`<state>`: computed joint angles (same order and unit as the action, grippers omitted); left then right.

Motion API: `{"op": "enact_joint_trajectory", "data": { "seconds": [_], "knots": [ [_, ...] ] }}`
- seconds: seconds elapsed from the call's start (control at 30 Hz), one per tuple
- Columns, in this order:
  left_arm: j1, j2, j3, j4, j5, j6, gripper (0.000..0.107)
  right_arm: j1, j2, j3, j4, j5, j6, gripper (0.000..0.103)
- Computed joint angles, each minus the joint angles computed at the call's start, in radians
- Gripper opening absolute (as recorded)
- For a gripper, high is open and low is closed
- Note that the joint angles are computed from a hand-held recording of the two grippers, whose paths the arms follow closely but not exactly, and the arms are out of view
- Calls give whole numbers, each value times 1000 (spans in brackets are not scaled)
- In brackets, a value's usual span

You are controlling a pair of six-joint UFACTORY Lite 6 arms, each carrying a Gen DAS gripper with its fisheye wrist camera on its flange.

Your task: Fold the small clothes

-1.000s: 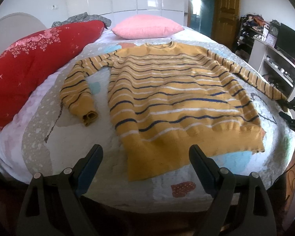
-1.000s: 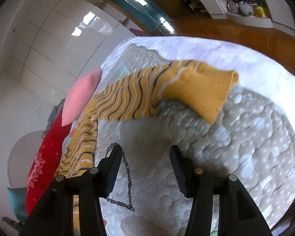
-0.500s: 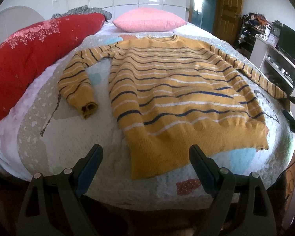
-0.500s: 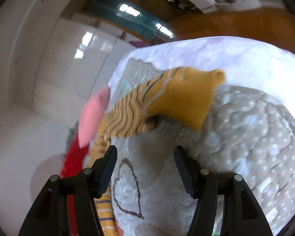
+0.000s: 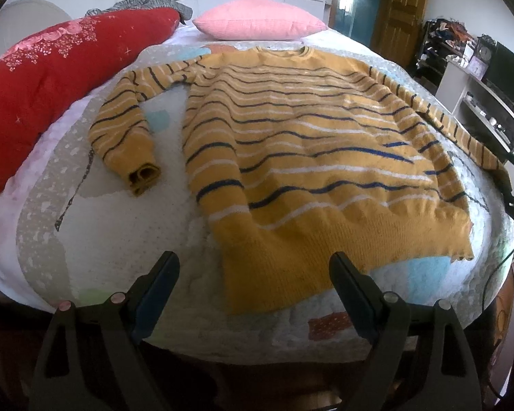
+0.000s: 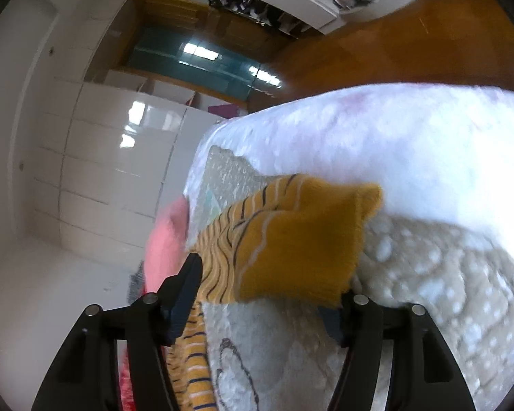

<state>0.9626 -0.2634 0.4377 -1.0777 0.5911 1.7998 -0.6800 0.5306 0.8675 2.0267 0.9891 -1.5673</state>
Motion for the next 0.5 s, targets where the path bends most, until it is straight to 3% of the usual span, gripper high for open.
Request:
{"op": "enact_joint_trajectory", "data": {
  "seconds": [0.03,0.07,0.1,0.23,0.5],
  "knots": [
    [6,-11,-3,-5,9,4,88,19,-3,21,-6,-32,-8,47],
    [10,-16,-5,-8,15,9,88,39,-4,49,-26,-76,-6,26],
    [17,-20,-6,-9,25,12,88,83,-9,90,-50,-162,-9,17],
    [41,-3,6,-17,45,37,88,202,-102,129,-65,-359,-47,10],
    [151,108,49,-59,148,145,88,434,-241,225,-191,-543,34,9]
  ]
}}
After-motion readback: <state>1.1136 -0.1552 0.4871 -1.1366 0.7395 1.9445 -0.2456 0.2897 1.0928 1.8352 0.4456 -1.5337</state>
